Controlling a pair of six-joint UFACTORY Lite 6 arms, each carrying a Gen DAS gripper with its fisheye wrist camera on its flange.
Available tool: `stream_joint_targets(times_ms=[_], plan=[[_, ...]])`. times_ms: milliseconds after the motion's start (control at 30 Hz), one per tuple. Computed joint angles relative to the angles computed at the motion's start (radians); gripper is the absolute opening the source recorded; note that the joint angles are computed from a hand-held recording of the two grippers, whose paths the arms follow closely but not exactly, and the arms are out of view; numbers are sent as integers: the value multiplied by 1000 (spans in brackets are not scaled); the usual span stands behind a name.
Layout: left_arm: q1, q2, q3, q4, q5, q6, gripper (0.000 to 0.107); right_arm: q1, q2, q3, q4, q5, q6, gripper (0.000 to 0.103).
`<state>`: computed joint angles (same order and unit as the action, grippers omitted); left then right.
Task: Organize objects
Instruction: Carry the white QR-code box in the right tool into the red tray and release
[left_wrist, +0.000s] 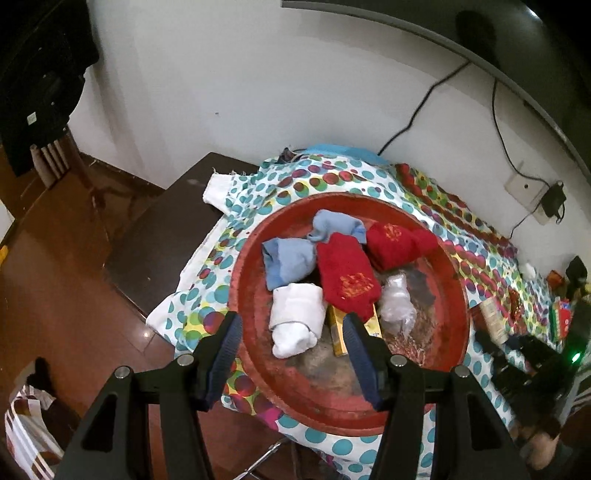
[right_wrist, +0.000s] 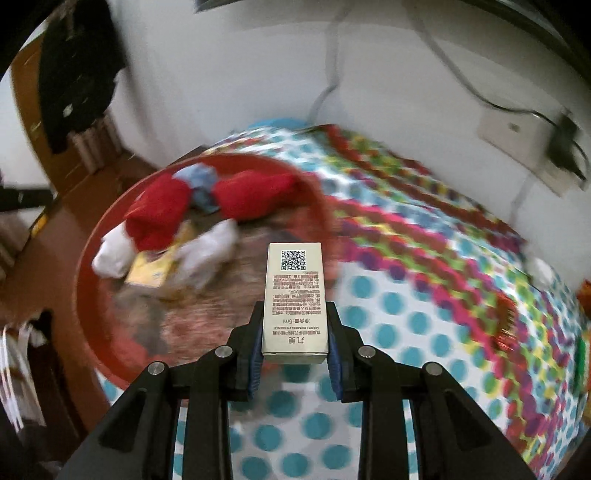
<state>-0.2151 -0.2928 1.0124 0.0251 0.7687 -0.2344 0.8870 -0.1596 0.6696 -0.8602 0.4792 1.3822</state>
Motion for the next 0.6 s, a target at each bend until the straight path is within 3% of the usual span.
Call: stream_joint_targets(times_ms=[233, 333, 600], plan=[[62, -9, 6, -51, 9, 65, 58, 134, 342, 337, 127, 10, -83, 27], [76, -13, 7, -60, 14, 77, 58, 218, 462, 476, 148, 67, -49, 27], [116, -14, 8, -85, 14, 110, 58, 198, 710, 749, 219, 74, -136, 27]])
